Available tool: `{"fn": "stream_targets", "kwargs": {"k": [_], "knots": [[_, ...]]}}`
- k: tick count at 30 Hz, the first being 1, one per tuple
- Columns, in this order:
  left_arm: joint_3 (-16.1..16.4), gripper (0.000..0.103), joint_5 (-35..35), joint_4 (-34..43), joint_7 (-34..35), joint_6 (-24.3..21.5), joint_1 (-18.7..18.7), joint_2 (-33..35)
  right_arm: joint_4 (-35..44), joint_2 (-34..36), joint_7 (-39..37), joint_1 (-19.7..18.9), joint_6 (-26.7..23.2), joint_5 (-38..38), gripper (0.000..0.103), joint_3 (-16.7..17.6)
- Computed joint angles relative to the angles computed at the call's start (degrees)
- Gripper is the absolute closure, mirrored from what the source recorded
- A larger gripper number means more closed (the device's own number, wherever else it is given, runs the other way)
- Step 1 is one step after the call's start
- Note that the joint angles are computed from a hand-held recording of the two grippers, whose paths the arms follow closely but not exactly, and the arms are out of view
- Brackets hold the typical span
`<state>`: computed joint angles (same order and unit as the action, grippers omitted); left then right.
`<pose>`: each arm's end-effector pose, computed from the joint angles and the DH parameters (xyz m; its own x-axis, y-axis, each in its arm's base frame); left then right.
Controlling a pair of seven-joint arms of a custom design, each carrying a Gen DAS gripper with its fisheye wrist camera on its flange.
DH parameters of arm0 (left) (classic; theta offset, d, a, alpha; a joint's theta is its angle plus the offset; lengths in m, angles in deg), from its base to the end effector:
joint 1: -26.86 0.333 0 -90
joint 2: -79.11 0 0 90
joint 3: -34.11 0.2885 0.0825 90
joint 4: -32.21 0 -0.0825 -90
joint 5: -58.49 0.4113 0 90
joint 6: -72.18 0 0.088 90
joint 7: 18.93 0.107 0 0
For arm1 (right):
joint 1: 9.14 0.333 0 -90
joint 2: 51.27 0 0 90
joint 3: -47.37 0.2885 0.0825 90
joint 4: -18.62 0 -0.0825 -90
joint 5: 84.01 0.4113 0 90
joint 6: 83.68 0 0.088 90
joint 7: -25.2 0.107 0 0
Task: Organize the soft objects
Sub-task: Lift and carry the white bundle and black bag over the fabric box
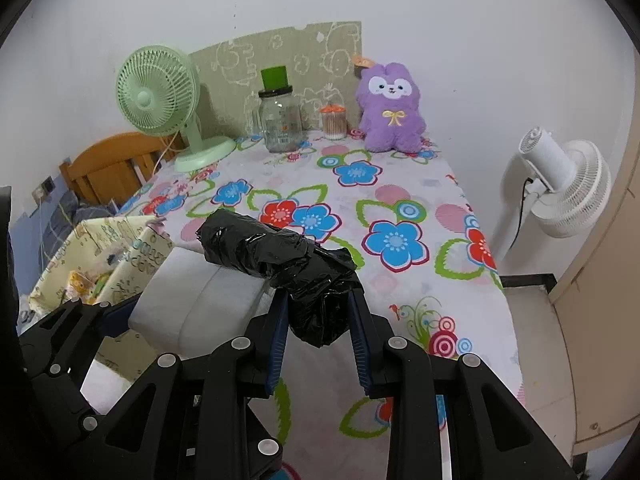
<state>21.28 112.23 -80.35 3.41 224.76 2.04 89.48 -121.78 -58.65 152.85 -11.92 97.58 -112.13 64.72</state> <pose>0.5001 -0.4093 0.3920 -0.1793 -0.9828 -0.0437 -0.7063 0.1595 -0.6897 0.5052 0.1764 0.3912 0.1464 -0.9850 -0.0916 -0.6776 -0.0323 -0.7348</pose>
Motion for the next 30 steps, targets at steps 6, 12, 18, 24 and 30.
{"fn": "stream_targets", "kwargs": {"k": [6, 12, 18, 24, 30], "knots": [[-0.65, 0.022, 0.87, -3.01, -0.14, 1.36, 0.49, -3.65, -2.49, -5.27, 3.09, -2.18, -2.51, -0.09, 0.071, 3.32], [-1.80, 0.022, 2.93, -5.36, -0.88, 2.20, 1.40, -7.07, -5.24, -10.75, 4.56, -4.02, -3.26, 1.95, 0.071, 6.56], [-2.92, 0.022, 4.31, -7.53, -1.51, 3.96, 2.75, -10.18, -7.57, -15.87, 4.07, -6.56, -3.25, 5.81, 0.071, 10.54], [-3.88, 0.022, 5.98, -9.72, -2.86, 5.35, 4.22, -13.20, -8.62, -19.48, 3.69, -9.13, -2.89, 9.35, 0.071, 14.74], [-4.71, 0.022, 7.78, -11.61, -3.25, 6.41, 5.91, -15.83, -8.72, -21.14, 2.63, -10.30, -2.41, 12.89, 0.071, 17.56]]}}
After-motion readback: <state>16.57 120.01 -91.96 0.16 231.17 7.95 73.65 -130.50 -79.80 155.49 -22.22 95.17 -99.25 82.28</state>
